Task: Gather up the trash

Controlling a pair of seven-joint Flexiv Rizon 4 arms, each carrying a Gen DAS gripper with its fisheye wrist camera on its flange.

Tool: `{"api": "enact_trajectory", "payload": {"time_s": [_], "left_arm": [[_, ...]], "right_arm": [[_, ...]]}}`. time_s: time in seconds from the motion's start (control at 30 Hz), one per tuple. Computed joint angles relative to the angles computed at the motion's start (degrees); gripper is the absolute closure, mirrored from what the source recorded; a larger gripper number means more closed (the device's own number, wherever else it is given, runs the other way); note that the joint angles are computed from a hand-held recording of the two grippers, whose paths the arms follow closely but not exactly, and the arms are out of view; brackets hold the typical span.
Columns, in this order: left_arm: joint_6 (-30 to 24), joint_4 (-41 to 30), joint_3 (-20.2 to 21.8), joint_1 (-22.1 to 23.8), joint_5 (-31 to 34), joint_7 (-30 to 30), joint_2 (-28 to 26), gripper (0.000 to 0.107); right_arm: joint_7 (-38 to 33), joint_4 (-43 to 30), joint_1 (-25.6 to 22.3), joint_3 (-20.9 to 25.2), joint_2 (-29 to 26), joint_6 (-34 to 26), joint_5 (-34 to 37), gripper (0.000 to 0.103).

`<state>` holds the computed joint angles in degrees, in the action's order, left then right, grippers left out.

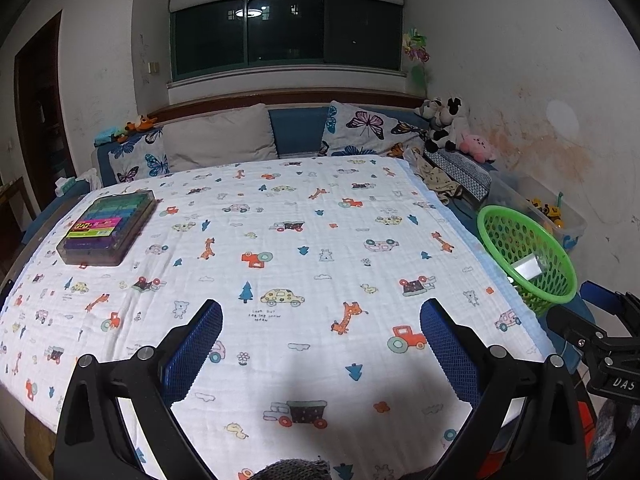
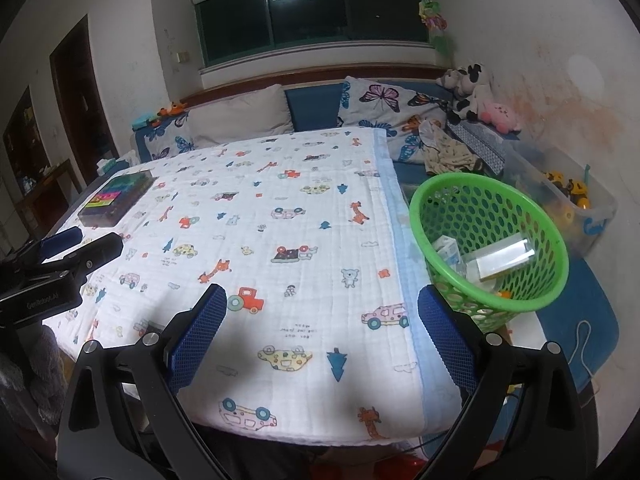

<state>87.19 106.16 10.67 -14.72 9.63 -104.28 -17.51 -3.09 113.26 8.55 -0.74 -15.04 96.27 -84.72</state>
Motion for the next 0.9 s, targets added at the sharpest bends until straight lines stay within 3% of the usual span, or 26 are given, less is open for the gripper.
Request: {"api": "enact_trajectory", "payload": {"time_s": [0.9], "left_arm": [[1.1, 1.7, -0.2, 0.3, -0.2, 1.4, 0.7, 0.011]], "right_arm": [[-1.1, 0.1, 1.2, -0.5, 0.0, -0.2, 1.8, 0.007]]}}
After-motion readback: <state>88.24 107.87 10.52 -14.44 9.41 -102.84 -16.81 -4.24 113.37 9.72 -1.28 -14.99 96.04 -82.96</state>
